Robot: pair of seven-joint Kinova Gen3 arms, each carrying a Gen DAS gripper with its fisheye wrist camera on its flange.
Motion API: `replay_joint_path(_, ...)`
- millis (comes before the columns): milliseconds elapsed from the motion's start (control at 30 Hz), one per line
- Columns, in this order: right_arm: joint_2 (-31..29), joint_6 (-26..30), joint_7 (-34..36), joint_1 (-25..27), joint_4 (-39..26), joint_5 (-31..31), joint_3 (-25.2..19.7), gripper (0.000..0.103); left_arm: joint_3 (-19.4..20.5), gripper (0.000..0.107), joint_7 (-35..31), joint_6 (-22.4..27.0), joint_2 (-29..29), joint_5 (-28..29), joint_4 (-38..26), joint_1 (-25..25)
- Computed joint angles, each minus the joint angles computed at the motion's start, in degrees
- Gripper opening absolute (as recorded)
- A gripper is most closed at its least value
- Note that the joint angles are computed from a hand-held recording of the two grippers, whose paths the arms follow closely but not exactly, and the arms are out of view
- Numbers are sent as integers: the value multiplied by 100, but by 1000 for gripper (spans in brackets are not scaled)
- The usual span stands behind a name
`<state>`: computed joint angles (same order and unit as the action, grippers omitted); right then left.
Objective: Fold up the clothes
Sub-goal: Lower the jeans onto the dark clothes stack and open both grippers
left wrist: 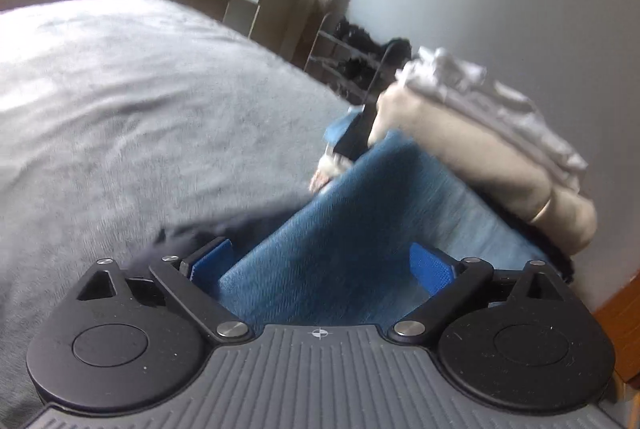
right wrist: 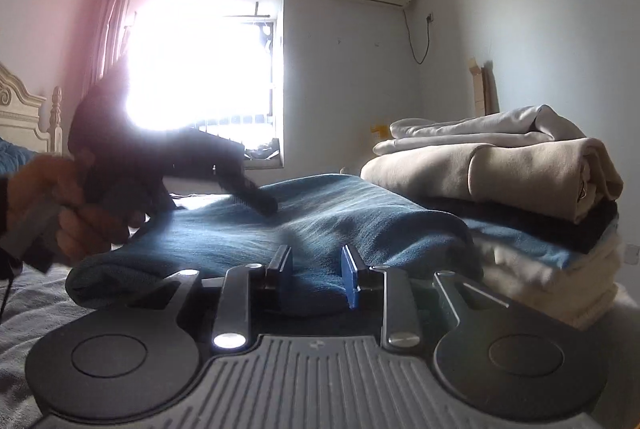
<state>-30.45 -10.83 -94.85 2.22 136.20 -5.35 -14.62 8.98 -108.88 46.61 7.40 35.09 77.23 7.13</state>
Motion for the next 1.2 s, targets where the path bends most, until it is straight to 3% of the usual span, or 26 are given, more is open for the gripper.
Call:
replay_joint_path(167, -22, -181, -39, 84, 90, -102, -99, 29, 185, 97, -443, 223, 184, 753, -564, -35)
replay_joint_path(367, -47, -392, -69, 147, 222, -240, -194, 29, 375, 96, 451, 656, 1206, 375, -1638, 325)
replay_joint_path(467, -40, -460, -66, 81, 261, -237, -137, 29, 497, 97, 651, 384, 1407, 481, -1502, 230)
replay_joint_path(600, -22, -559, -48, 22, 309, -228, -100, 29, 396, 95, 1057, 438, 1533, -44, -1549, 420)
replay_joint_path(667, -5, -637, -14, 63, 343, -253, -161, 29, 493, 93, 1156, 230, 1354, -341, -1432, 422)
replay_joint_path(767, -7, -690, 11, 91, 366, -312, -196, 29, 252, 93, 1013, -464, 798, -698, -981, 716)
replay_joint_path(900, 18, -730, -19, 28, 375, -362, -151, 29, 334, 91, 743, -1239, 178, -988, -444, 760)
replay_joint_path(967, 18, -733, 6, 125, 367, -426, -255, 29, 339, 72, 714, -1377, 40, -1077, -346, 814)
replay_joint_path(1033, 3, -698, 21, 178, 352, -470, -309, 29, 375, 58, 613, -1182, 89, -1021, -458, 816)
replay_joint_path(1100, -3, -663, 28, 189, 336, -485, -316, 29, 403, 51, 621, -887, 222, -1112, -651, 876)
replay_joint_path(1200, -17, -643, 42, 247, 327, -507, -367, 29, -119, 35, 899, -693, 427, -1763, -824, 1596)
